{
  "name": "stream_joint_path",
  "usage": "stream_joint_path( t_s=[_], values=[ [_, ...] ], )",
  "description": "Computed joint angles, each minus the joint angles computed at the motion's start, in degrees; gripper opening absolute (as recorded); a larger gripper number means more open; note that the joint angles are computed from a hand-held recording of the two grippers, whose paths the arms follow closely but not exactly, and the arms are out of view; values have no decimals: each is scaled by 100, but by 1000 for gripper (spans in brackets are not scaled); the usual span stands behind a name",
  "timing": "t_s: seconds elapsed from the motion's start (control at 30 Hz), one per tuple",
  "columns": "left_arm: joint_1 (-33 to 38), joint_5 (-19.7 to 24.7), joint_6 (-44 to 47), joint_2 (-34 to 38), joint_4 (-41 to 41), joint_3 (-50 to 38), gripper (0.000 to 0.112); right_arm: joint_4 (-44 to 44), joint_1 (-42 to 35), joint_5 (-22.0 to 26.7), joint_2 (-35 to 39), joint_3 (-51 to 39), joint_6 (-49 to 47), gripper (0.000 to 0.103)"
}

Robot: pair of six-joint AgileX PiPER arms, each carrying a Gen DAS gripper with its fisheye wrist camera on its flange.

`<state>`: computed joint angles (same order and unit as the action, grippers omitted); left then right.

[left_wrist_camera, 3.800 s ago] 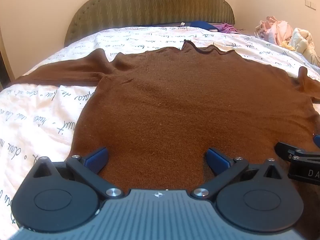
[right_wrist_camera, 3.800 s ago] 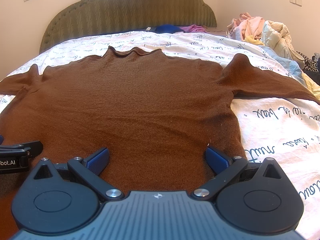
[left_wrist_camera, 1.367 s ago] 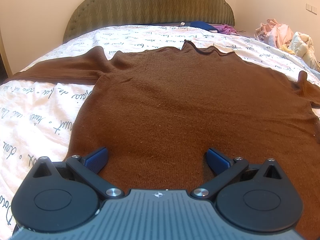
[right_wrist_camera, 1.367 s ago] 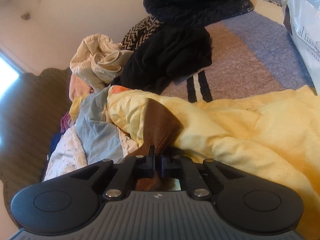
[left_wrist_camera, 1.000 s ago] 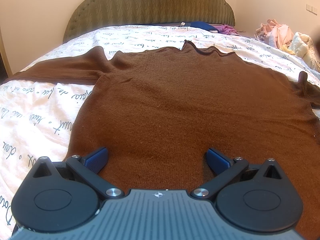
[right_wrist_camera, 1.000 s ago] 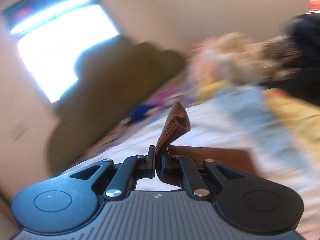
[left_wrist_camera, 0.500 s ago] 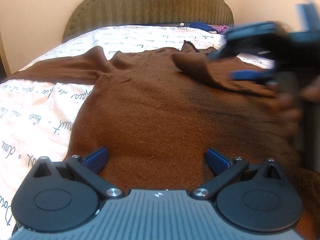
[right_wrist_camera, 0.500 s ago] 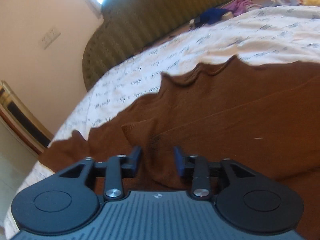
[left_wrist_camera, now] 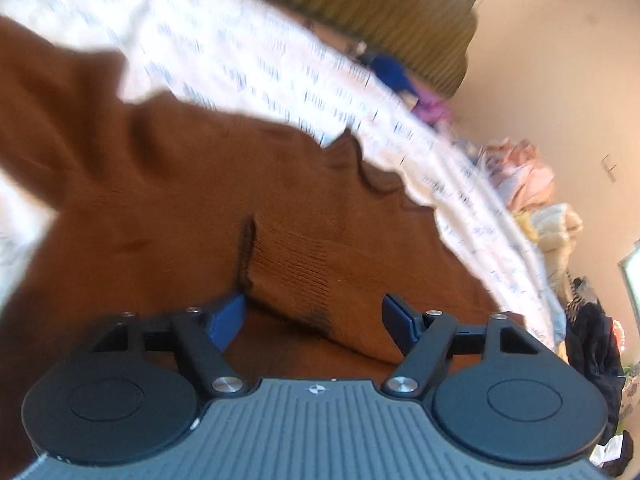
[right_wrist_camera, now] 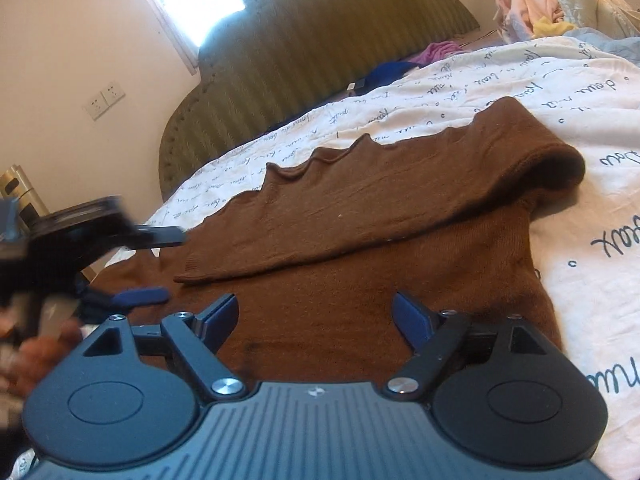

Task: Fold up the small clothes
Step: 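Fold the held sleeve across the sweater body and open the right gripper, then grasp the other sleeve cuff with the left gripper and lift it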

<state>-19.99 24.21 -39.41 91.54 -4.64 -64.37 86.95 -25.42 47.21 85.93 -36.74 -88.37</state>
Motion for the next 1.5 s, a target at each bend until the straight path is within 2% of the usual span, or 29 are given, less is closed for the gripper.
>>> stream_joint_path(
  t_s=[0.07, 0.1, 0.17, 0.23, 0.3, 0.37, 0.47, 0.57, 0.67, 0.73, 0.8, 0.87, 0.9, 0.93, 0.97, 1.0, 1.03, 1.07, 1.1, 1.2, 1.27, 1.3, 1.33, 1.43, 1.5],
  values=[
    [-68, 191, -506, 394, 529, -336, 70, 18, -65, 94, 38, 3, -30, 85],
    [-111, 370, -700, 542, 795, -485, 53, 46, -121, 179, 85, 1, -52, 85],
    [-211, 881, -805, 747, 1166, -875, 8, 84, -207, 326, 169, -14, -50, 85],
    [-304, 939, -1233, 728, 1762, -960, 6, 116, -243, 400, 213, -16, -46, 85],
    [-511, 887, -1942, 422, 2900, -834, 6, 127, -234, 403, 206, -10, -39, 85],
    [-676, 1089, -2562, 176, 3885, -783, 6, 131, -226, 399, 201, -8, -36, 85],
    [-498, 1497, -2643, 5, 4278, -772, 6, 126, -227, 398, 198, -7, -32, 85],
    [-190, 1782, -2666, 15, 4363, -568, 6, 128, -225, 391, 204, -8, -44, 85],
    [-30, 1714, -2544, -62, 4302, -105, 6, 125, -208, 363, 194, -1, -52, 85],
    [-264, 1660, -2973, -75, 4860, 162, 6, 113, -194, 332, 174, 8, -53, 85],
    [-422, 1829, -3047, -2, 5026, 69, 6, -48, -109, 195, 71, -62, 136, 85],
    [-308, 1737, -2901, -102, 4866, 26, 8, -387, 25, 111, -91, -324, 599, 86],
    [-273, 1705, -3088, -238, 4938, 80, 13, -373, 36, 201, -107, -492, 684, 86],
    [-270, 1659, -3505, -457, 5213, 206, 14, -279, 105, 144, -128, -701, 755, 86],
    [-309, 1593, -4078, -746, 5672, 411, 18, -286, 226, -56, -114, -948, 896, 86],
    [-460, 1707, -4651, -967, 6143, 545, 36, -345, 362, -293, -26, -1235, 1016, 86],
    [-588, 1762, -5141, -1123, 6520, 644, 46, -475, 562, -670, 143, -1566, 1128, 86],
    [-666, 1682, -5402, -1204, 6719, 689, 65, -819, 798, -1143, 324, -1878, 1423, 86],
    [-698, 1468, -5434, -1170, 6809, 692, 74, -1392, 1090, -1688, 565, -2205, 1936, 86],
    [-758, 1287, -4777, -562, 6435, 299, 73, -3110, 1665, -2479, 1406, -2914, 3425, 86],
    [-524, 1128, -3917, -45, 5482, -63, 70, -4057, 1905, -2931, 1745, -3003, 3998, 86],
    [-380, 1011, -3630, 182, 5125, -135, 67, -4202, 1996, -3272, 1730, -2841, 3940, 92],
    [-295, 939, -3523, 388, 4998, -166, 65, -4118, 2000, -3384, 1722, -2746, 3804, 92],
    [-348, 813, -3809, 530, 5679, -4, 71, -3349, 1870, -3323, 1756, -2699, 3067, 94],
    [-340, 742, -3732, 461, 5722, 48, 73, -3274, 1889, -3423, 1729, -2605, 2940, 96]
  ],
)
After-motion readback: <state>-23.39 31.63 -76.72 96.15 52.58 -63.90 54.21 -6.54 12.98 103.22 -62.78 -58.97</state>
